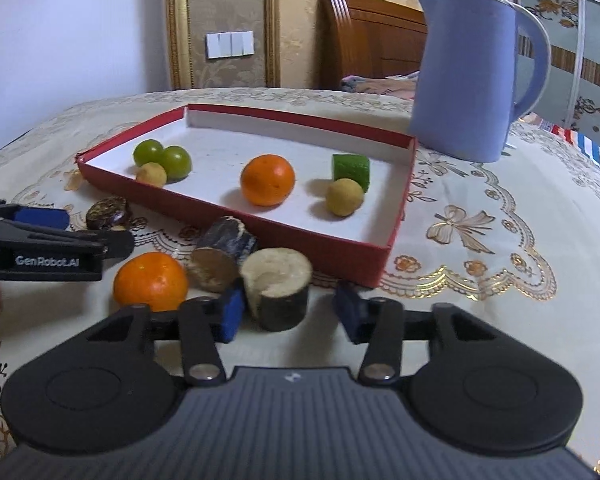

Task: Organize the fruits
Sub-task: 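Close right gripper on a dark cut chunk while left gripper closes on the round taro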

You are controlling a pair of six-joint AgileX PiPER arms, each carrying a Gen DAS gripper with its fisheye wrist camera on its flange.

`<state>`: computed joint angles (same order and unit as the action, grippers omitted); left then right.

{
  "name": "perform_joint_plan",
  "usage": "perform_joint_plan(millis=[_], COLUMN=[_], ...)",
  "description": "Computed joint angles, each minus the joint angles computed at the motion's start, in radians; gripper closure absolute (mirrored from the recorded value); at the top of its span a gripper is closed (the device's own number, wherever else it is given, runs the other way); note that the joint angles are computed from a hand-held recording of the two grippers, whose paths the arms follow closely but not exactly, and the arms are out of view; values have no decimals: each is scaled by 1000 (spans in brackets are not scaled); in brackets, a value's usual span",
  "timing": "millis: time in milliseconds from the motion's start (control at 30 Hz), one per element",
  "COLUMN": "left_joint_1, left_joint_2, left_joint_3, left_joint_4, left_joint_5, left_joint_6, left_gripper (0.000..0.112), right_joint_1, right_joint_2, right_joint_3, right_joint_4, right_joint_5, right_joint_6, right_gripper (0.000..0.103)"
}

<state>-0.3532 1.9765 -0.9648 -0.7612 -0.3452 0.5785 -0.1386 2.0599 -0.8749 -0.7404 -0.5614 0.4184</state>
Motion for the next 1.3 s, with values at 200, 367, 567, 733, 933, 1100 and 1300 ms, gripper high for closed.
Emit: perform_joint_plan(millis=[200, 367, 567, 733, 933, 1100, 1300], left_joint_1=[-5, -2, -2, 1, -2, -5, -21], left_joint_2=[-1, -5, -15, -37, -44, -38, -28], left_joint_3=[1, 9, 29, 74, 89, 85, 72], left_joint_4=[-19, 32, 78, 176, 194, 197, 183], left_joint_5=[-16, -17, -32, -83, -111, -119, -104], left_joint_6=[8, -34, -76, -182, -199, -198, -151], left_gripper=[41, 65, 74, 77, 79, 78, 51], right_joint_1=[-9, -14, -25, -45, -63, -60, -58], right_joint_2=[2, 3, 4, 2, -1, -1, 3], right_joint_3=[-5, -5, -3, 11, 28, 18, 4], right_joint_4=[-27, -38, -40, -55, -57, -70, -93], right_joint_5=[-8, -14, -28, -56, -86, -72, -54], right_joint_6=[29, 41, 56, 73, 76, 96, 125], right_gripper=[72, 72, 72, 72, 72, 72, 72])
